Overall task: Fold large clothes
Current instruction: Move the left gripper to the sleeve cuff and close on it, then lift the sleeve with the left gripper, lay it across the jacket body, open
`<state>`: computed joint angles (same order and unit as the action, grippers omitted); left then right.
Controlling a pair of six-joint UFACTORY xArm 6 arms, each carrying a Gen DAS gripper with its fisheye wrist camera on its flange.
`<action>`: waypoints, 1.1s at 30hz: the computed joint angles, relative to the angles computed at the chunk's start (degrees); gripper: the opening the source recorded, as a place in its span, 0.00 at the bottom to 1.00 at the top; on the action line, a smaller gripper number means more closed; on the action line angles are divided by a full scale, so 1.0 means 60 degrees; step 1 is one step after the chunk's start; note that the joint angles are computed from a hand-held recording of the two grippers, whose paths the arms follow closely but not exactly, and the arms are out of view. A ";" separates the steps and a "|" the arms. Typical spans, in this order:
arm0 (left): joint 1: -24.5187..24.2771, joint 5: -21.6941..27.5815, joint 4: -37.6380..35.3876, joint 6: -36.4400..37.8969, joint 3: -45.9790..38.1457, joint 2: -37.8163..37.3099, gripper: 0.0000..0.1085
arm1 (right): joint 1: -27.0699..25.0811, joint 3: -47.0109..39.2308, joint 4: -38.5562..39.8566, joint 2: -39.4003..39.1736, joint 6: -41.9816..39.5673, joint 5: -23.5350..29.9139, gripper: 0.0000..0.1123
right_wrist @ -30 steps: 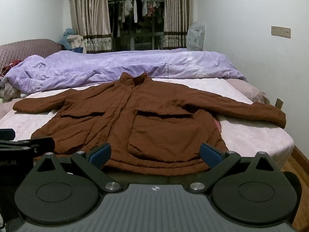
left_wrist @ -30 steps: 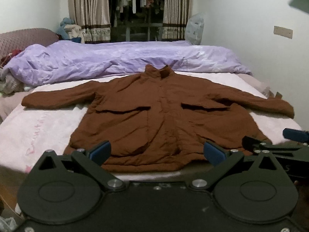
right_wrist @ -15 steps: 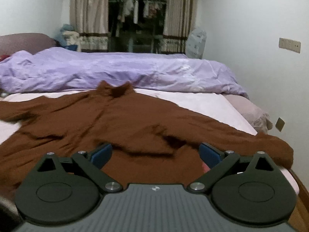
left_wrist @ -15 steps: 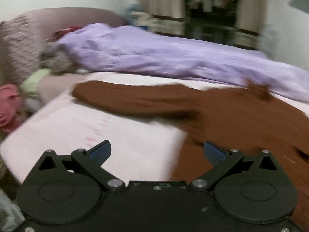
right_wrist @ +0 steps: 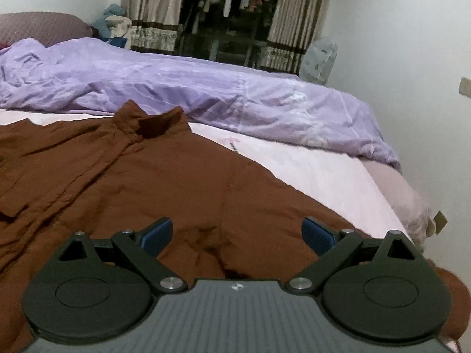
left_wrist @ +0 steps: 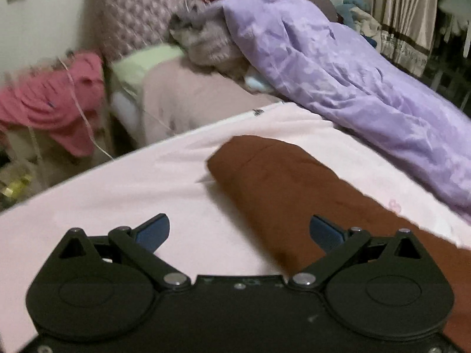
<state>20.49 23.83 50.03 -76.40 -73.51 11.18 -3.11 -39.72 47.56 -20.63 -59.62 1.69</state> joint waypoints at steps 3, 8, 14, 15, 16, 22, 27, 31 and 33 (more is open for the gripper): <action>0.0142 0.0268 -0.1561 0.1555 -0.1170 0.1133 0.95 | -0.0241 -0.0461 -0.0179 0.0400 0.0474 0.0519 0.92; 0.0310 0.0257 -0.1394 0.1145 -0.1755 0.1854 0.95 | -0.0353 -0.0795 -0.0042 0.0715 0.0664 0.0645 0.92; 0.0553 -0.0311 -0.2278 0.2187 -0.2333 0.2417 0.92 | -0.0244 -0.0786 -0.0719 0.0944 0.1058 0.0354 0.92; 0.0538 -0.0302 -0.2410 0.2341 -0.2326 0.2380 0.91 | -0.0258 -0.0762 -0.0855 0.0953 0.1169 0.0347 0.92; 0.0530 -0.0273 -0.2395 0.2425 -0.2421 0.2447 0.88 | -0.0292 -0.0752 -0.1086 0.0953 0.1357 0.0407 0.92; 0.0332 -0.0225 -0.2864 0.4171 -0.2502 0.2231 0.10 | -0.0218 -0.0834 -0.0510 0.0931 0.0890 0.0471 0.92; 0.0188 -0.1199 -0.2923 0.3939 -0.1617 0.1329 0.09 | -0.0377 -0.0865 -0.0494 0.0917 0.1102 0.0594 0.92; -0.0853 0.0713 0.0894 0.1211 -0.1632 0.0467 0.09 | -0.0472 -0.0744 -0.0792 0.0878 0.1558 0.0296 0.92; -0.1536 0.0962 0.2145 0.0218 -0.1299 0.0006 0.09 | -0.0581 -0.0639 -0.1785 0.0938 0.2544 0.0107 0.92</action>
